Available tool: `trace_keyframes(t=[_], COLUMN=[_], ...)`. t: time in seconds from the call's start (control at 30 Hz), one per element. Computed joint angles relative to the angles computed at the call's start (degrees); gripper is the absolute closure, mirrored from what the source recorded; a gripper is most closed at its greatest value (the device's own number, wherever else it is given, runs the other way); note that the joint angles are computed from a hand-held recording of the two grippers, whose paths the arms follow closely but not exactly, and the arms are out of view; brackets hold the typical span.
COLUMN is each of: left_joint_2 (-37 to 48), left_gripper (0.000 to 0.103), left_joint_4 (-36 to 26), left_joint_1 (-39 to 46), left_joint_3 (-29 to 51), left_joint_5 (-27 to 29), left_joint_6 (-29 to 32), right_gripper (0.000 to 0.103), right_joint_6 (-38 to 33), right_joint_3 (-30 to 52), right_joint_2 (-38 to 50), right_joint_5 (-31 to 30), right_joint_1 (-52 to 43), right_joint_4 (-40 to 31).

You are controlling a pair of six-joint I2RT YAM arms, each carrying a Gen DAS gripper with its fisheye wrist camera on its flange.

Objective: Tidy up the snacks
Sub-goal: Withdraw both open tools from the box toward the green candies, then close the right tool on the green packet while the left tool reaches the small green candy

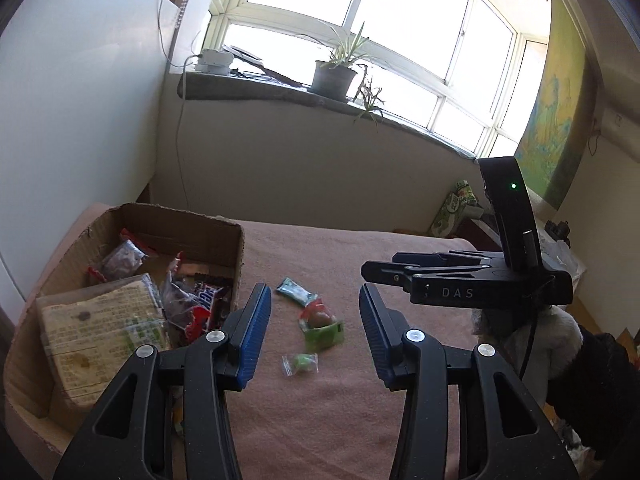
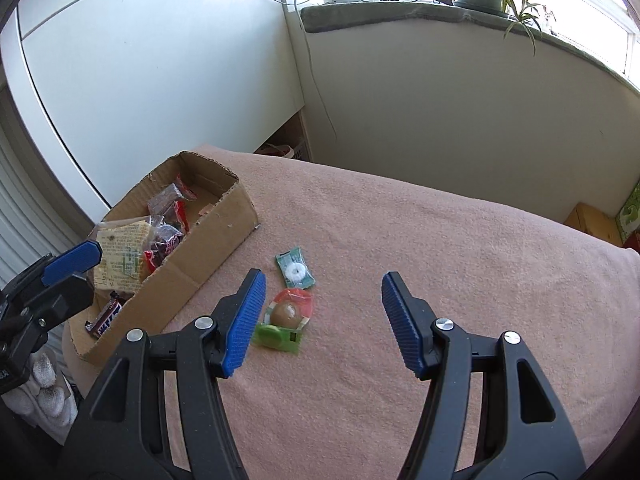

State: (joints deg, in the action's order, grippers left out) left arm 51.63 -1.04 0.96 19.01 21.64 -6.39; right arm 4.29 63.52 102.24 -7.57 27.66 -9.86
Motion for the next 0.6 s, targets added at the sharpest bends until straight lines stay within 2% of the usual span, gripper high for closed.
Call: trace_keyframes(t=[0.17,0.23,0.27,0.33,0.6], left_joint_2=[4.85,7.28,8.46,10.07,15.82], left_gripper=[0.058,0.058,0.058,0.058,0.058], left_joint_4=[2.78,4.26,4.98,5.89,9.03], left_joint_1=[-8.91,-11.28,-11.95,-12.56,-12.93], left_joint_3=[-2.28,-2.99,-3.1,-3.11,-2.55], left_joint_5=[-4.18,-6.58,-7.48,-8.54,-11.53], left_joint_6=[-1.51,-1.68,-1.87,-2.32,-2.82], right_gripper=[0.041,0.048,0.053,0.058,0.064], right_joint_6=[-3.08,-5.36,-6.45,-8.21,-11.89], right_joint_3=[-2.28,-2.58,-2.4,-1.59,6.33], right_joint_2=[0.59,1.23,1.67,3.01,10.39], right_joint_5=[-3.18,-4.94,-5.15,-5.6,-10.69], right_joint_1=[-0.16,0.68,1.16,2.19,2.54], right_joint_4=[1.18,1.33,1.01,0.45,-4.05])
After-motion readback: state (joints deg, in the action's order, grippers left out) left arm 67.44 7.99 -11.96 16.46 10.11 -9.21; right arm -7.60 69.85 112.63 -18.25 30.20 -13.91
